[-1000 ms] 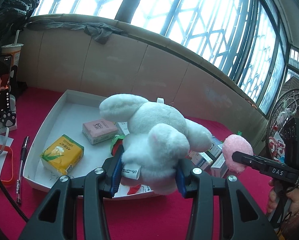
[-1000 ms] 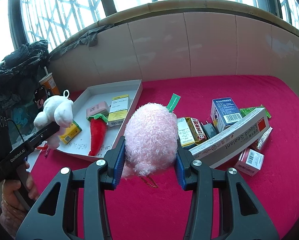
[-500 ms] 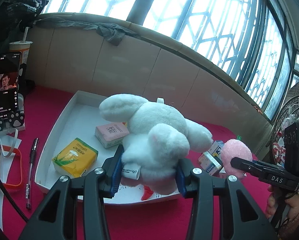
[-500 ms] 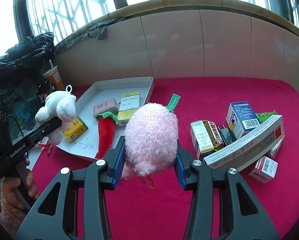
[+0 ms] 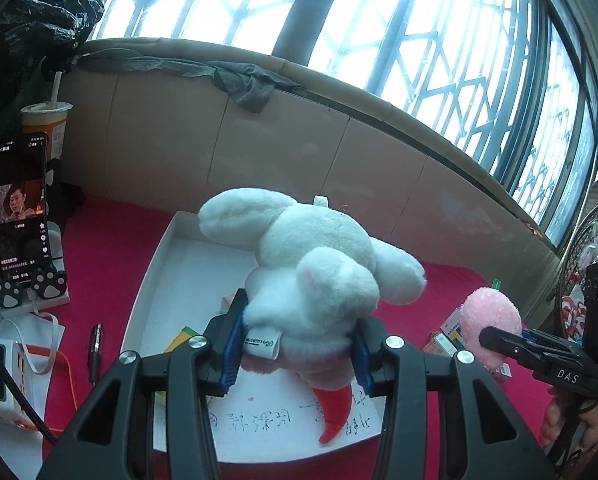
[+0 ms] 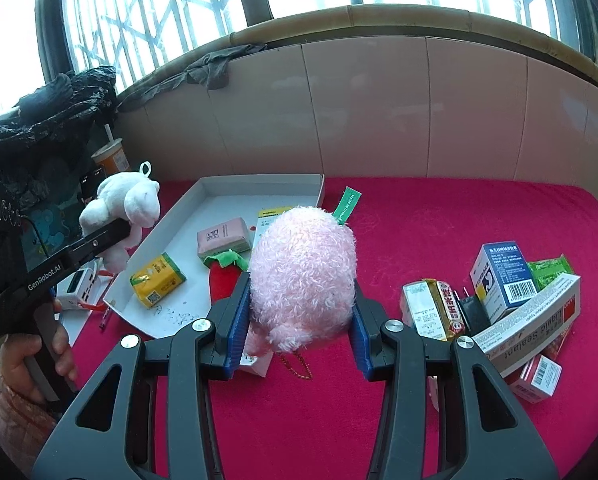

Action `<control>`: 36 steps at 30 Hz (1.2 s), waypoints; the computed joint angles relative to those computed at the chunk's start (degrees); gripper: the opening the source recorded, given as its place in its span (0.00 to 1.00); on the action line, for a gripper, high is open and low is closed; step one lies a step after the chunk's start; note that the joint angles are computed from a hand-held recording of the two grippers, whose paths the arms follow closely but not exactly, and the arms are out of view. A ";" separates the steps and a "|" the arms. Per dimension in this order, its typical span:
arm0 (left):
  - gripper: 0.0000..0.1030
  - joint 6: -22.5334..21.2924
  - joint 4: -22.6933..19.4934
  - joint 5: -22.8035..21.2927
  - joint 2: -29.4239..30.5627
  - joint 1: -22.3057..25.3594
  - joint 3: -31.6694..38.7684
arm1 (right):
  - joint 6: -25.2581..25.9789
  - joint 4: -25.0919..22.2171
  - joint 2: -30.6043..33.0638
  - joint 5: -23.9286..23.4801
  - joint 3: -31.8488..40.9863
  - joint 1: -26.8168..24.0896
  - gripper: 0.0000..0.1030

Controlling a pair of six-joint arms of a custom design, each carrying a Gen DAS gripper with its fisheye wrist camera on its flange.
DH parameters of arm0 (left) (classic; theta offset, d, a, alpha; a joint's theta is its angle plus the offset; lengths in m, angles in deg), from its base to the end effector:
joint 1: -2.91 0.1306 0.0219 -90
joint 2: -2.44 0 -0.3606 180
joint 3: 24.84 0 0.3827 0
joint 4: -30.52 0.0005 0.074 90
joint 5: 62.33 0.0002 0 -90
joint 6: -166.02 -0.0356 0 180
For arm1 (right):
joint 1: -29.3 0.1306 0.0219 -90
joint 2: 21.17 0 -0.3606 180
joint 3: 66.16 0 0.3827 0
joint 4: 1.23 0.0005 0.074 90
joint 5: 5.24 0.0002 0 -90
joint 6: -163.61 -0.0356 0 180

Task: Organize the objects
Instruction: 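Carry the rabbit plush and pink plush in both tools over the white tray, then open both tools to drop the rabbit and pink plush into the tray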

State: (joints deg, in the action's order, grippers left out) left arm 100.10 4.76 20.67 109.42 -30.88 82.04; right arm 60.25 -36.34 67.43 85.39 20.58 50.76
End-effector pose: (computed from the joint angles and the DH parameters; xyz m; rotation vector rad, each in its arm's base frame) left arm 0.5076 -0.3351 0.4269 0.0955 2.0548 -0.5131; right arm 0.4499 0.1759 0.4126 -0.1517 2.2300 0.3219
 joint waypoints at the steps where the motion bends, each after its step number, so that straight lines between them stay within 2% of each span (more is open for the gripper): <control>1: 0.44 -0.53 -0.49 -0.36 0.46 0.14 0.83 | -0.05 -0.12 0.56 -0.08 0.57 0.20 0.42; 8: 0.44 -1.39 -4.54 0.16 3.75 1.44 6.75 | 0.65 -0.83 3.66 0.10 4.46 0.92 0.42; 17: 0.44 -1.24 -9.13 1.49 9.53 3.97 16.05 | 0.41 -3.78 9.79 -1.11 13.15 1.17 0.42; 23: 0.45 1.86 -17.47 6.42 18.74 6.68 29.67 | 1.87 -5.49 16.01 -0.90 20.22 3.11 0.42; 26: 0.45 2.36 -20.70 6.39 22.17 7.09 34.78 | 2.18 -6.30 19.30 -0.40 23.64 3.98 0.42; 36: 0.47 1.22 -21.16 2.30 21.56 6.78 33.39 | 3.05 -11.00 30.22 4.09 35.13 4.47 0.42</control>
State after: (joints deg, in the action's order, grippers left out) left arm 101.32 -16.39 22.96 130.99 -24.10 115.44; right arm 63.30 -47.34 97.65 89.48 55.72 55.23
